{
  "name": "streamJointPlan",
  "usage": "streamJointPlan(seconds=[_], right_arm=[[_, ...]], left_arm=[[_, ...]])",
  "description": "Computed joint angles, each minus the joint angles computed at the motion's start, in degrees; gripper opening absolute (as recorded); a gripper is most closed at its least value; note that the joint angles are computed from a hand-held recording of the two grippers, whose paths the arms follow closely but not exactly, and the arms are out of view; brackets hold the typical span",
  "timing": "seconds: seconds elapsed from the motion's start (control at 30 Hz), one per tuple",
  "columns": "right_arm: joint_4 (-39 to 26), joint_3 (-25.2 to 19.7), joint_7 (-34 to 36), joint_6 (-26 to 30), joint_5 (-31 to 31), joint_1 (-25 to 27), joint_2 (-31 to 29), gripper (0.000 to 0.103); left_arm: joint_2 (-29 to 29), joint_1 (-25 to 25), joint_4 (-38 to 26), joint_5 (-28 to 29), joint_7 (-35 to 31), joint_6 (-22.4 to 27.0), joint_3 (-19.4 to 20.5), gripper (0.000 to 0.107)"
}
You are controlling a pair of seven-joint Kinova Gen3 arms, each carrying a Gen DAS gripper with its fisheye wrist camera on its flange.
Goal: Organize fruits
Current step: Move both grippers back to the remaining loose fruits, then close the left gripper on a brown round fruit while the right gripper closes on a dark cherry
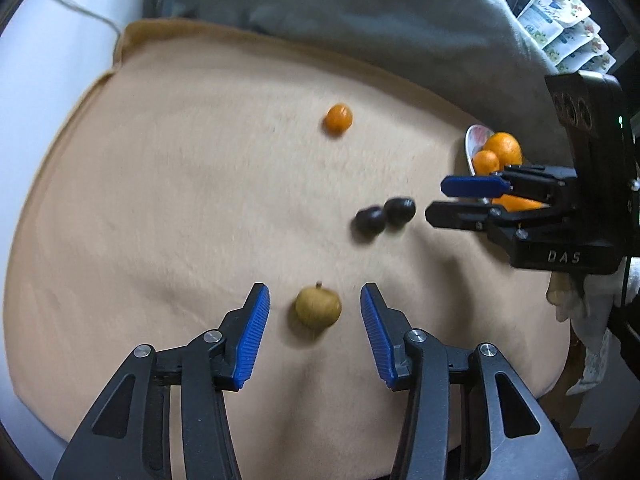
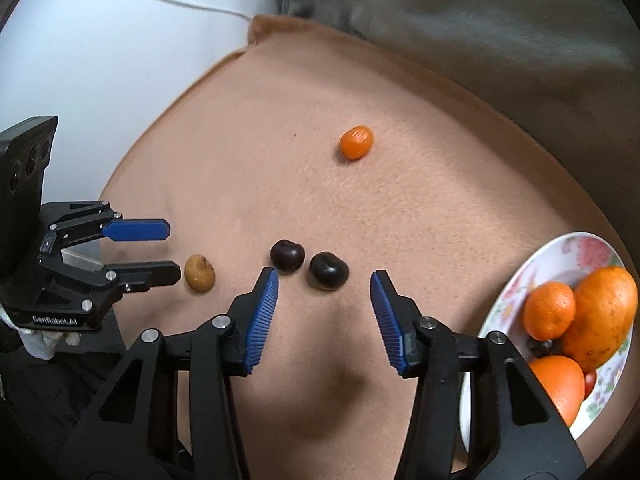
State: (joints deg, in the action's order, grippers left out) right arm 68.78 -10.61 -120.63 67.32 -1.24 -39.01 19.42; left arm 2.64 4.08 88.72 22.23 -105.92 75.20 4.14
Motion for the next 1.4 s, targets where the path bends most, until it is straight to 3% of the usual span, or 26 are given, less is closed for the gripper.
streamJointPlan(seconds=[0.1, 0.73, 1.07, 1.17, 1.4], right_arm=[[-1.0, 0.0, 0.3, 0.8, 0.2, -0.3, 1.1, 0.048], [-6.6, 1.1, 2.3, 4.6, 0.4, -1.4, 6.7, 0.043], [-7.7, 1.3, 3.4, 4.9, -0.7, -0.8, 7.8, 0.041], [-7.5, 1.2, 3.7, 5.0, -1.3, -0.4, 7.8, 0.032], [-8.3, 1.3, 4.0, 5.1, -1.6, -0.5, 8.4, 0.028]], left_arm=[[0.2, 0.4, 0.6, -0.7, 0.4, -0.5, 0.3, 0.040], [0.9, 0.9, 2.3, -1.0, 0.5, -2.2, 0.5, 0.040], [1.5, 0.6, 2.3, -0.2, -0.1, -2.0, 0.5, 0.033], [1.8, 1.1, 2.0, -0.2, 0.2, -1.8, 0.9, 0.029], [2.0, 1.8, 1.9, -0.9, 1.0, -2.1, 1.2, 0.027]])
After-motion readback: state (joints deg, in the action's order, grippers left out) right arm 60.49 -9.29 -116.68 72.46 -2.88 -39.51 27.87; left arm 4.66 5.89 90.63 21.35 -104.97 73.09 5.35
